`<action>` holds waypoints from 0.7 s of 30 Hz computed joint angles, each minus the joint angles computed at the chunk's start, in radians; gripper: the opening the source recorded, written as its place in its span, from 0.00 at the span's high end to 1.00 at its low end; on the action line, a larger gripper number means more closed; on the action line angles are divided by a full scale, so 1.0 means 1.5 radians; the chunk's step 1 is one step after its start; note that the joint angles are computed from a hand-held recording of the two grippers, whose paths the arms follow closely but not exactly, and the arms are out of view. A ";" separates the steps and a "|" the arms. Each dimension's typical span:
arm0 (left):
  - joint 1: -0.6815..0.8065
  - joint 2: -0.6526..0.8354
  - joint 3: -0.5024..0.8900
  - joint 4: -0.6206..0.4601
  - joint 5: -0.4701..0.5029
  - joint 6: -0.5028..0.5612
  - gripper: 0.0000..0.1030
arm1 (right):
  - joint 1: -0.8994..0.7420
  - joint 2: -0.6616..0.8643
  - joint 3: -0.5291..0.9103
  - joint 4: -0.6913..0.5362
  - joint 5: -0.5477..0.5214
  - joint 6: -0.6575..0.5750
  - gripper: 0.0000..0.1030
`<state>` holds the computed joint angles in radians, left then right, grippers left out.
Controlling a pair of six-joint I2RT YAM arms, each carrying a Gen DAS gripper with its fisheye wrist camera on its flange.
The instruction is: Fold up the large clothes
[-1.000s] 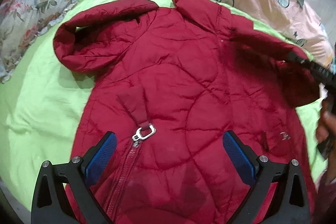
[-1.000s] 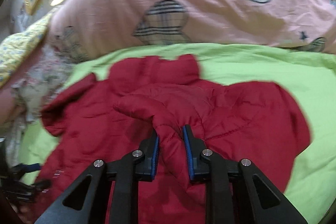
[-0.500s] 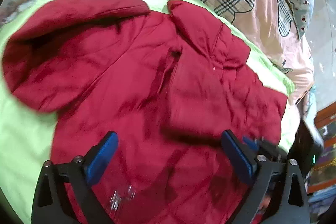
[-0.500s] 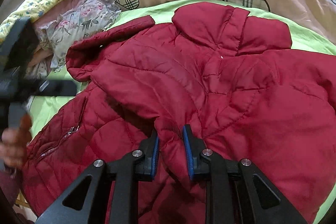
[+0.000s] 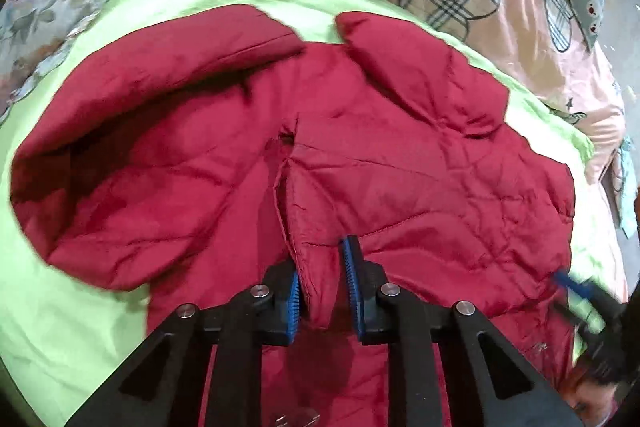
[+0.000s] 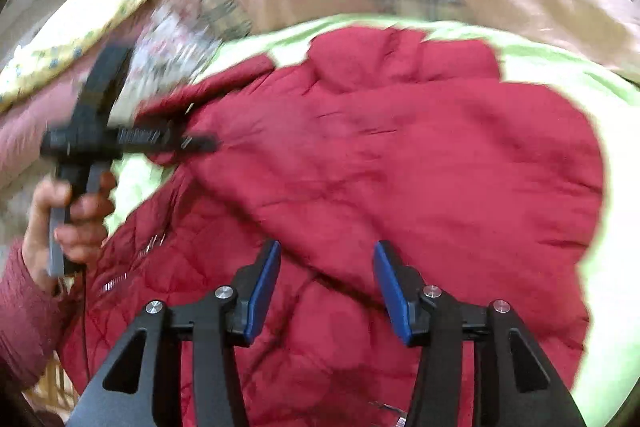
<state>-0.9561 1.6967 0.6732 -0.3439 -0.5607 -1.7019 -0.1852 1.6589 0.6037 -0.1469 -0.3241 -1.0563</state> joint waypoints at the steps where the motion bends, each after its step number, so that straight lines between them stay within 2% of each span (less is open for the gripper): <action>1: -0.011 0.003 -0.001 -0.005 0.000 -0.012 0.82 | -0.006 -0.015 0.009 0.001 -0.005 0.018 0.51; 4: -0.022 0.032 0.024 -0.023 0.002 -0.018 0.82 | 0.000 -0.019 0.039 0.042 0.020 0.086 0.49; 7: -0.035 0.054 0.053 -0.054 0.002 -0.025 0.81 | 0.015 0.043 0.084 0.064 0.055 0.122 0.49; 8: -0.035 0.060 0.061 -0.062 0.000 -0.025 0.80 | 0.023 0.079 0.094 0.090 0.087 0.129 0.49; 10: -0.058 0.048 0.077 -0.114 -0.008 -0.059 0.76 | 0.024 0.139 0.116 0.111 0.127 0.137 0.51; 12: -0.091 0.038 0.104 -0.184 -0.033 -0.108 0.74 | 0.016 0.170 0.124 0.125 0.126 0.136 0.50; 15: -0.138 0.062 0.193 -0.350 -0.064 -0.182 0.74 | 0.013 0.179 0.108 0.165 0.125 0.133 0.49; 17: -0.158 0.080 0.243 -0.423 -0.090 -0.213 0.74 | 0.015 0.176 0.103 0.169 0.129 0.129 0.46; 19: -0.170 0.093 0.283 -0.446 -0.116 -0.200 0.74 | 0.018 0.175 0.095 0.179 0.134 0.120 0.44; 21: -0.152 0.125 0.320 -0.423 -0.117 -0.140 0.74 | 0.020 0.171 0.082 0.194 0.135 0.117 0.43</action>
<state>-1.1837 1.8841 1.1534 -0.9784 -0.7367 -1.9119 -0.1555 1.9161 0.7264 0.1438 -0.1214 -0.8810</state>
